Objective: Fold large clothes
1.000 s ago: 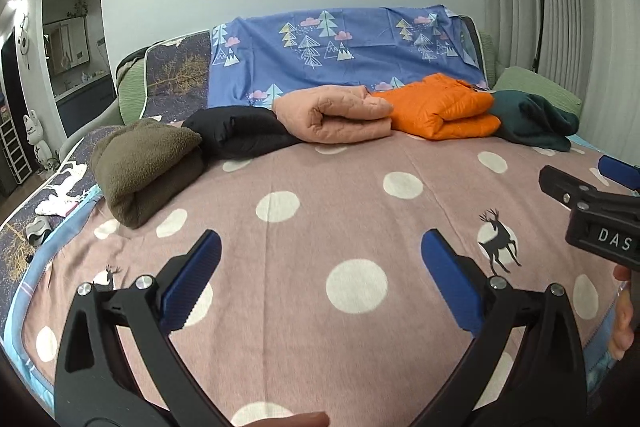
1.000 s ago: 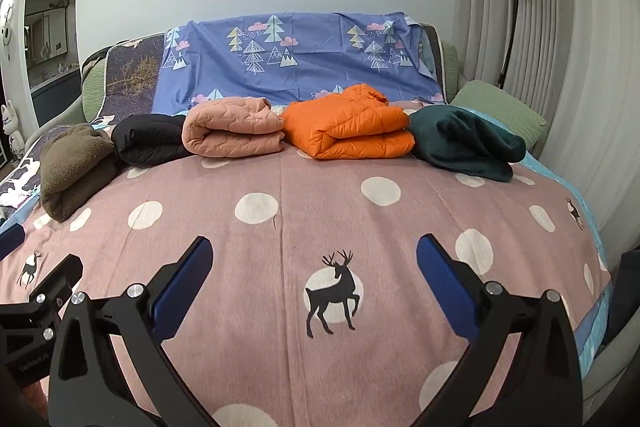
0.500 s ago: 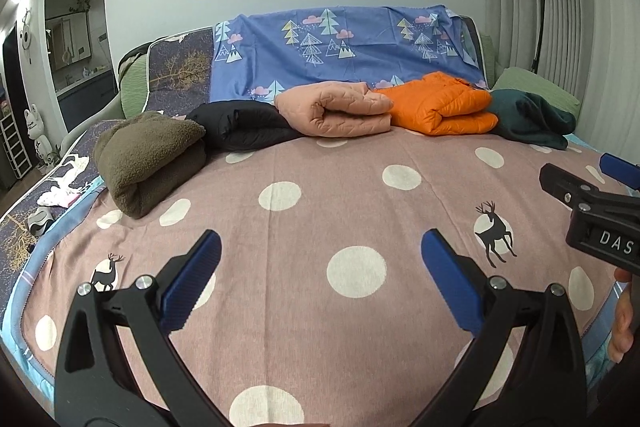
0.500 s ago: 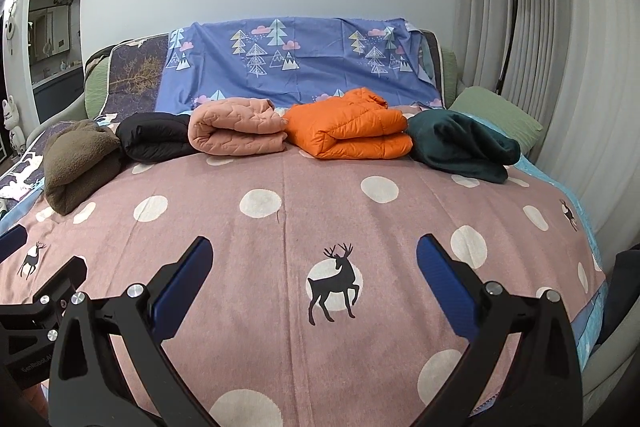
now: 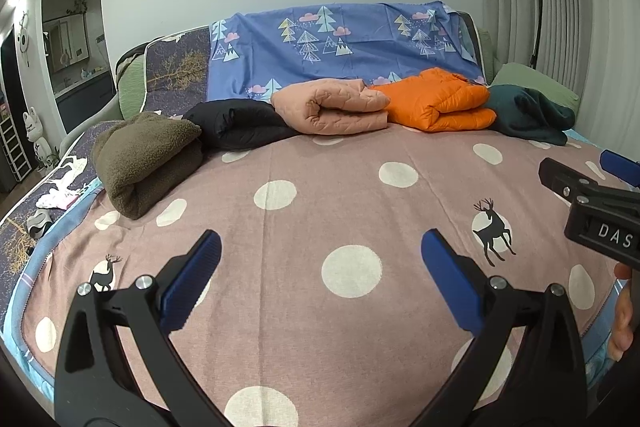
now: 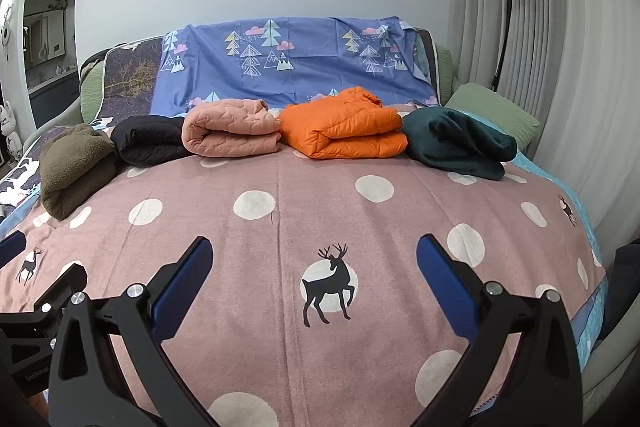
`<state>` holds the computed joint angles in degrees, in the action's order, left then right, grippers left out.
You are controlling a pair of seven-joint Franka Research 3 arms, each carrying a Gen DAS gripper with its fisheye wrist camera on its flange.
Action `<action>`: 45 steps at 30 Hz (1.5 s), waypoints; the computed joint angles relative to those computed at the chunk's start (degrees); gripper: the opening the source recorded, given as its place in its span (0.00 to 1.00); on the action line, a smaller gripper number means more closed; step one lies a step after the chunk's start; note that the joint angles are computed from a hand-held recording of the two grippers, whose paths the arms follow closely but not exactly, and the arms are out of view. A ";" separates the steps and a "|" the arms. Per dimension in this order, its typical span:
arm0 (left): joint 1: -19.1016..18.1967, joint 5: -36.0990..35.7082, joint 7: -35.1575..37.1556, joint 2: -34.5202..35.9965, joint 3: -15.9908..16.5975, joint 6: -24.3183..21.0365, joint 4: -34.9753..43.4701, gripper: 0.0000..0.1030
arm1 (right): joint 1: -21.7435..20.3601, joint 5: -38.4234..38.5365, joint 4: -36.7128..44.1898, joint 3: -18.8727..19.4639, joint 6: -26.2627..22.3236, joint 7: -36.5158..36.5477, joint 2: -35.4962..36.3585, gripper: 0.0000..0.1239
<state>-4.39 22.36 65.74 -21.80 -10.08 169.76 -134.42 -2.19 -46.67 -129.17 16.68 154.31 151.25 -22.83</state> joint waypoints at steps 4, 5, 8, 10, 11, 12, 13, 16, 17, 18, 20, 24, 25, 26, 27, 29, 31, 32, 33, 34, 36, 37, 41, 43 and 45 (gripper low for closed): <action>-0.29 -0.36 0.31 0.42 0.16 -0.16 0.16 0.98 | 0.19 0.06 0.36 -0.15 -0.22 -0.28 0.60 0.82; -0.48 -0.57 0.62 0.60 0.42 -0.19 0.26 0.98 | 0.24 0.03 0.41 -0.25 -0.21 -0.30 0.73 0.82; -0.61 -0.99 0.98 1.18 0.58 -0.45 0.70 0.98 | 0.44 0.04 0.58 -0.48 -0.28 -0.34 1.09 0.82; -0.55 -1.14 0.93 1.50 0.51 -0.62 0.89 0.98 | 0.58 -0.08 0.66 -0.56 -0.44 -0.22 1.28 0.82; -0.50 -1.15 0.88 1.71 0.43 -0.75 1.09 0.98 | 0.65 -0.14 0.69 -0.64 -0.45 -0.18 1.39 0.82; -0.39 -1.11 0.73 1.83 0.32 -0.86 1.16 0.98 | 0.72 -0.19 0.76 -0.72 -0.52 -0.16 1.50 0.82; -0.38 -1.14 0.75 1.98 0.39 -0.87 1.23 0.98 | 0.83 -0.19 0.83 -0.87 -0.55 -0.27 1.60 0.82; -0.54 -1.40 1.12 2.34 0.62 -0.94 1.50 0.98 | 0.93 -0.48 0.89 -1.09 -0.56 -0.09 1.80 0.82; -0.48 -1.37 1.03 2.32 0.53 -0.96 1.49 0.98 | 1.01 -0.52 0.89 -1.18 -0.55 -0.10 1.83 0.82; -0.53 -1.42 1.09 2.35 0.57 -1.01 1.51 0.98 | 1.05 -0.61 0.88 -1.17 -0.62 0.04 1.88 0.82; -0.66 -1.57 1.34 2.59 0.67 -1.17 1.69 0.98 | 1.24 -0.59 0.92 -1.34 -0.70 -0.04 2.10 0.82; -0.54 -1.48 1.18 2.87 0.46 -1.35 1.78 0.98 | 1.56 -0.55 0.88 -1.69 -0.72 -0.17 2.39 0.82; -0.48 -1.40 1.07 2.84 0.39 -1.29 1.73 0.98 | 1.60 -0.61 0.89 -1.70 -0.77 -0.13 2.39 0.82; -0.49 -1.38 1.07 2.84 0.41 -1.29 1.74 0.98 | 1.61 -0.70 0.91 -1.73 -0.82 -0.10 2.46 0.82; -0.49 -1.37 1.06 2.92 0.42 -1.24 1.76 0.98 | 1.64 -0.81 0.92 -1.70 -0.88 0.03 2.49 0.82; -0.65 -1.50 1.26 2.95 0.56 -1.21 1.75 0.98 | 1.76 -0.83 0.91 -1.85 -0.84 0.05 2.53 0.82; -0.58 -1.44 1.16 3.00 0.47 -1.21 1.71 0.98 | 1.84 -0.82 0.89 -1.96 -0.78 0.05 2.52 0.82; -0.58 -1.40 1.09 3.06 0.40 -1.19 1.70 0.98 | 1.82 -0.93 0.78 -1.96 -0.73 0.17 2.49 0.82; -0.57 -1.35 1.08 3.14 0.36 -1.23 1.71 0.98 | 1.84 -0.94 0.81 -1.96 -0.83 0.16 2.48 0.82; -0.45 -1.19 0.91 3.19 0.22 -1.26 1.74 0.98 | 1.81 -1.02 0.77 -1.97 -0.84 0.25 2.51 0.82; -0.41 -1.03 0.74 3.27 0.13 -1.30 1.77 0.98 | 1.73 -1.31 0.51 -1.89 -0.72 0.78 2.52 0.82; -0.37 -0.95 0.63 3.28 0.09 -1.29 1.77 0.98 | 1.72 -1.38 0.40 -1.95 -0.63 0.87 2.53 0.82; -0.42 -0.86 0.48 3.22 0.16 -1.29 1.69 0.98 | 1.82 -1.59 0.29 -1.97 -0.73 1.07 2.63 0.82; -0.30 -0.72 0.15 3.24 -0.02 -1.43 1.70 0.98 | 1.83 -1.76 0.12 -2.04 -0.62 1.21 2.63 0.82; -0.16 -0.47 -0.34 3.26 -0.31 -1.65 1.81 0.98 | 1.86 -1.88 0.18 -2.05 -0.70 1.27 2.63 0.82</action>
